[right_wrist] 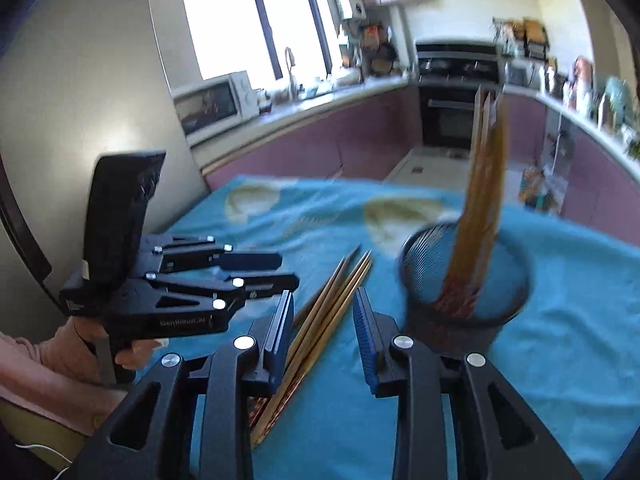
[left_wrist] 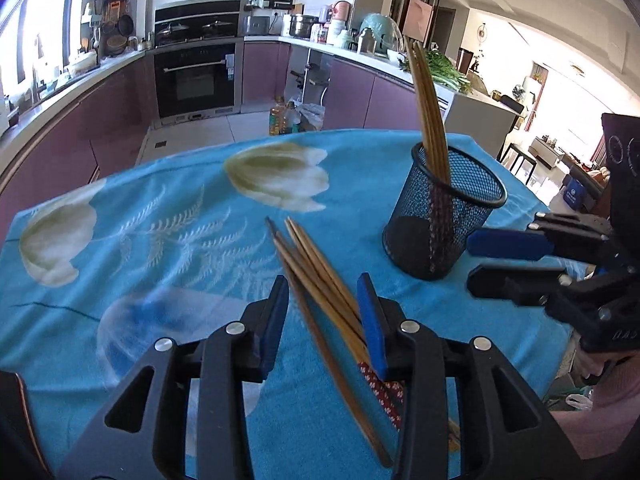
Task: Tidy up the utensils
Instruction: 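Grasp another chopstick from the pile with the right tool while the left tool grasps one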
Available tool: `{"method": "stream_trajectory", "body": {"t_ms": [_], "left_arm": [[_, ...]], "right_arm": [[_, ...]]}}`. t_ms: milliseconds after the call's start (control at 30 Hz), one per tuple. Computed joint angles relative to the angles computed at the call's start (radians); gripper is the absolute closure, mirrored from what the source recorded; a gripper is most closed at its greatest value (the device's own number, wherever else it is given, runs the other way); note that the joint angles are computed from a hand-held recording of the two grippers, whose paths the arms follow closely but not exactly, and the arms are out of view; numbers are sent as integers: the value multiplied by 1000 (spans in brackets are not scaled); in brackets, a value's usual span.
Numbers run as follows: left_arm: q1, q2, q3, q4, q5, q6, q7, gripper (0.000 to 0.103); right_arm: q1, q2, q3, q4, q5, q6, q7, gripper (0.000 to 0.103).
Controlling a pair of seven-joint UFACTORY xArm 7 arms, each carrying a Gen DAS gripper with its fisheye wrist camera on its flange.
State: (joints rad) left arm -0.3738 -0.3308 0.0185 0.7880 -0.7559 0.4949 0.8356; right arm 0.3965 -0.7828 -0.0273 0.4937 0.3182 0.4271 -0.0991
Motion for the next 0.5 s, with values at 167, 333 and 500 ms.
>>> {"method": "stream_trajectory", "body": {"t_ms": [167, 333, 500], "left_arm": [[11, 5, 7, -42, 0, -12, -5, 69], [15, 2, 8, -54, -1, -3, -5, 69], [11, 0, 2, -54, 3, 8, 5, 69]], "right_arm": [[24, 93, 8, -4, 28, -4, 19, 75], [19, 142, 26, 4, 36, -15, 49, 79], [14, 162, 29, 6, 42, -20, 70, 83]]}}
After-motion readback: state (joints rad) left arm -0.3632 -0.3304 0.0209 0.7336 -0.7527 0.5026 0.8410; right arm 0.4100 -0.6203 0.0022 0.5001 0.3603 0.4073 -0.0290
